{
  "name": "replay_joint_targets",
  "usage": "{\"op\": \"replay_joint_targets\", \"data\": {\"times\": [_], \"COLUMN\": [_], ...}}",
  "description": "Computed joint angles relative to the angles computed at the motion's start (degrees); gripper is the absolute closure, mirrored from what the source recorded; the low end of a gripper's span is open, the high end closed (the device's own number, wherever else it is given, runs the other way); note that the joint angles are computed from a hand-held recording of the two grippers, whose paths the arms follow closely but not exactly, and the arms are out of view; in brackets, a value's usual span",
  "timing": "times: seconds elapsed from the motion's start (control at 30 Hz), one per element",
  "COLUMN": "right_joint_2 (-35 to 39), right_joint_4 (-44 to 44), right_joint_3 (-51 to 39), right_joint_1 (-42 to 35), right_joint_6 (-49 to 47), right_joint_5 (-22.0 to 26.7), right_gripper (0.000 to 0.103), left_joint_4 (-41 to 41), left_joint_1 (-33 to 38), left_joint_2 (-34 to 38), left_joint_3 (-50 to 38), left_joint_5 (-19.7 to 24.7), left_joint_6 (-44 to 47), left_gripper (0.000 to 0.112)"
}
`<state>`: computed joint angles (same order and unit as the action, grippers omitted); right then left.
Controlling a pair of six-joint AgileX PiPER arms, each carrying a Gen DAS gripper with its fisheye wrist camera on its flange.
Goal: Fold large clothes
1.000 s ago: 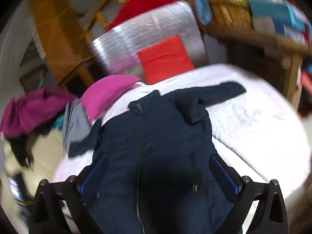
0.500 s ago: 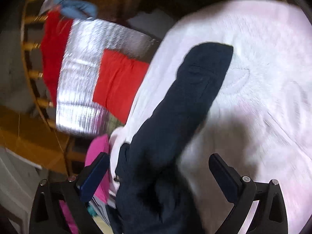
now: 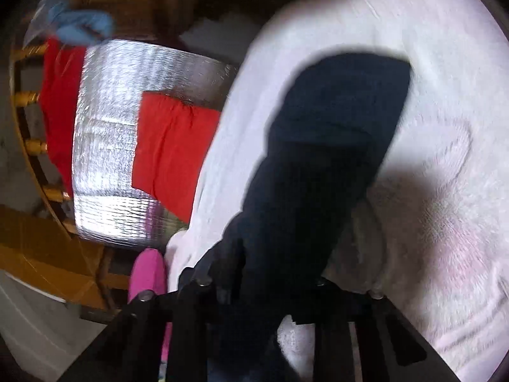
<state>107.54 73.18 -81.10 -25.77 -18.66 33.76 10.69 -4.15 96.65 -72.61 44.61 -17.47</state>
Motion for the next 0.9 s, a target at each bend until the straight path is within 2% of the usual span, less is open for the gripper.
{"op": "replay_joint_targets", "data": {"times": [0.03,0.1,0.2,0.3,0.43,0.47,0.5,0.53,0.57,0.67,0.77,0.83,0.9], "right_joint_2": [-1.5,-5.0,-9.5,-11.7,-9.3,-8.0,-6.9,-5.5,-4.4,-4.6,-9.0,-15.8,-22.1], "right_joint_4": [-2.3,-7.2,-9.9,-15.9,-20.1,-20.2,-18.2,-16.4,-13.7,-7.3,-3.1,2.2,-0.8], "right_joint_3": [-0.5,-2.7,-3.1,-4.9,-7.5,-7.8,-6.8,-6.4,-5.4,0.9,8.0,14.7,18.1], "right_joint_1": [1.3,5.2,10.7,18.6,29.7,31.5,32.5,33.7,34.6,35.2,34.1,31.1,28.4], "right_joint_6": [0.7,2.3,2.1,5.9,10.3,11.1,9.8,10.7,10.9,8.4,4.0,-1.2,0.1], "right_joint_5": [-0.7,-1.4,-0.4,0.9,1.8,2.2,2.3,3.7,4.6,6.3,7.4,7.3,4.9], "right_gripper": [0.08,0.08,0.08,0.079,0.078,0.075,0.056,0.023,0.014,0.012,0.012,0.012,0.012], "left_joint_4": [-1.7,-1.3,3.9,10.7,10.0,9.2,8.1,7.5,7.1,6.5,3.6,-1.7,-6.2], "left_joint_1": [0.6,1.1,1.3,2.0,6.7,7.5,8.7,9.5,10.1,10.8,9.8,9.3,7.9], "left_joint_2": [0.9,0.4,-3.9,-6.8,-8.5,-8.5,-8.2,-8.6,-8.5,-8.3,-9.3,-9.9,-10.7], "left_joint_3": [-2.2,-3.1,-1.0,0.2,1.9,1.8,1.6,2.1,2.1,2.9,3.1,3.2,3.6], "left_joint_5": [2.1,2.7,-0.6,-3.4,-5.5,-5.5,-5.7,-6.0,-6.2,-8.4,-9.4,-10.6,-12.1], "left_joint_6": [1.9,1.5,-3.8,-11.0,-11.9,-11.9,-11.3,-11.3,-11.0,-10.9,-8.0,-2.6,2.0], "left_gripper": [0.009,0.009,0.009,0.009,0.009,0.009,0.009,0.009,0.009,0.009,0.009,0.009,0.009]}}
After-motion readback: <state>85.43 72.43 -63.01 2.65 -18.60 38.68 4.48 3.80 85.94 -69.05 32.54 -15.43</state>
